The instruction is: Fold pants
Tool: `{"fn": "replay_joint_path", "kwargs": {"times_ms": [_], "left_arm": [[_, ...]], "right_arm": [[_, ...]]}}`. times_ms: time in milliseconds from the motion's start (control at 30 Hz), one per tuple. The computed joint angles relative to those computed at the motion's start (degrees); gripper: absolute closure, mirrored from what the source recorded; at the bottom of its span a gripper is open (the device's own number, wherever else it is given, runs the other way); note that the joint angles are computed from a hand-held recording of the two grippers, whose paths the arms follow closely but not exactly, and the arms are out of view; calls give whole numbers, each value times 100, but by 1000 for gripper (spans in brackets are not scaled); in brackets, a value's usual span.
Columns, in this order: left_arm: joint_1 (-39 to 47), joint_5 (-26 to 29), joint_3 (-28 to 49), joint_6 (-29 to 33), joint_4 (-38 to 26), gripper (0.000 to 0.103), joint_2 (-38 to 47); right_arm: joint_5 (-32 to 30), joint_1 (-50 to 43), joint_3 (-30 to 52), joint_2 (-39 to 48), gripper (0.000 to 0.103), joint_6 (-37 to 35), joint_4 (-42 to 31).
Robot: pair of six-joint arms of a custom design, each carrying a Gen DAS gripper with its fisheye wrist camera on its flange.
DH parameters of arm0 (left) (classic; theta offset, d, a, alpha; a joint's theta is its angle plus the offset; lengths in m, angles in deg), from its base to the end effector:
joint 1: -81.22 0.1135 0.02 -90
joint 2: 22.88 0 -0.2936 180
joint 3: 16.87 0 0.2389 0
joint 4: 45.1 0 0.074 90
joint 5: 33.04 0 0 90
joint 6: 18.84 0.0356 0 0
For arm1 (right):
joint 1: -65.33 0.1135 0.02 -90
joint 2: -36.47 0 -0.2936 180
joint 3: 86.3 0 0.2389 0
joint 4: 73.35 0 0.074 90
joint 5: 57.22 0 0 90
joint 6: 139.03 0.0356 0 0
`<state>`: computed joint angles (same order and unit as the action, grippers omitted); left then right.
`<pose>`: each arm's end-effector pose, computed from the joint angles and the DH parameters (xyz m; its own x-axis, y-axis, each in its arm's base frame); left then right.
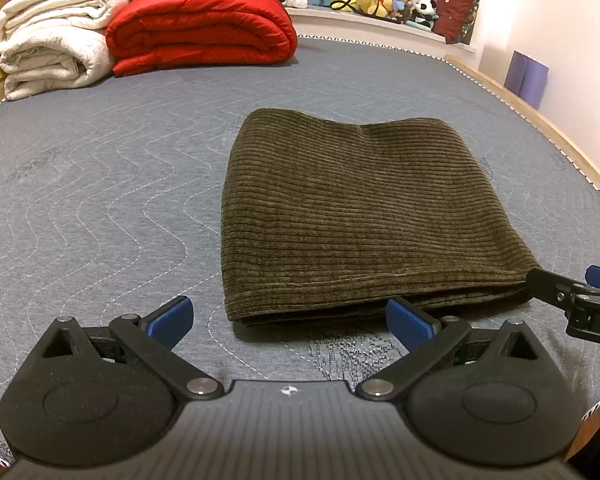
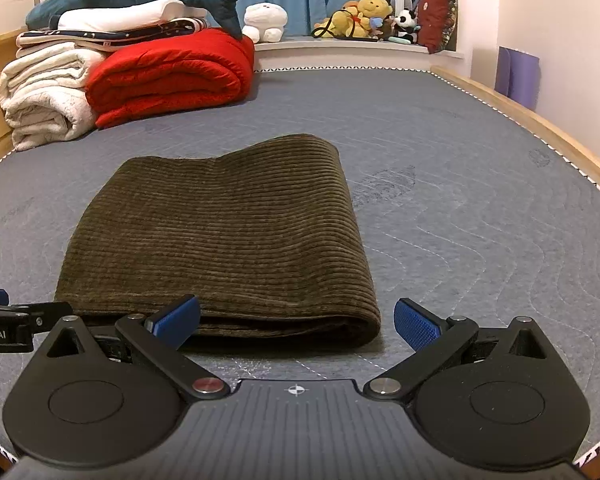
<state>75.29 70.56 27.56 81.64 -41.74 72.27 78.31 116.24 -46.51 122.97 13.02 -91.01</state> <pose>0.2689 -0.0363 0.1411 -0.6724 0.2476 -0.6976 0.3876 0.9206 -0.0469 0.1513 0.1460 0.1435 -0.5748 0.2738 -0.7711 0.3386 0.9375 0.0805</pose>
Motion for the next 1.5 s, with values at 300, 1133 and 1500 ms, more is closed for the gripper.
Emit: {"fn": "replay_joint_path", "kwargs": {"times_ms": [300,1133,1500], "left_arm": [[-9,8,-20,18,-4,0,-39],[12,104,-43,74,32,0,-42],[23,175,-77,120,70,0,-64]], "right_arm": [[25,23,-7,-10,1,64,-21],[55,67,39,-3,1,140,-89],[63,73,47,13,1,160,-76]]}}
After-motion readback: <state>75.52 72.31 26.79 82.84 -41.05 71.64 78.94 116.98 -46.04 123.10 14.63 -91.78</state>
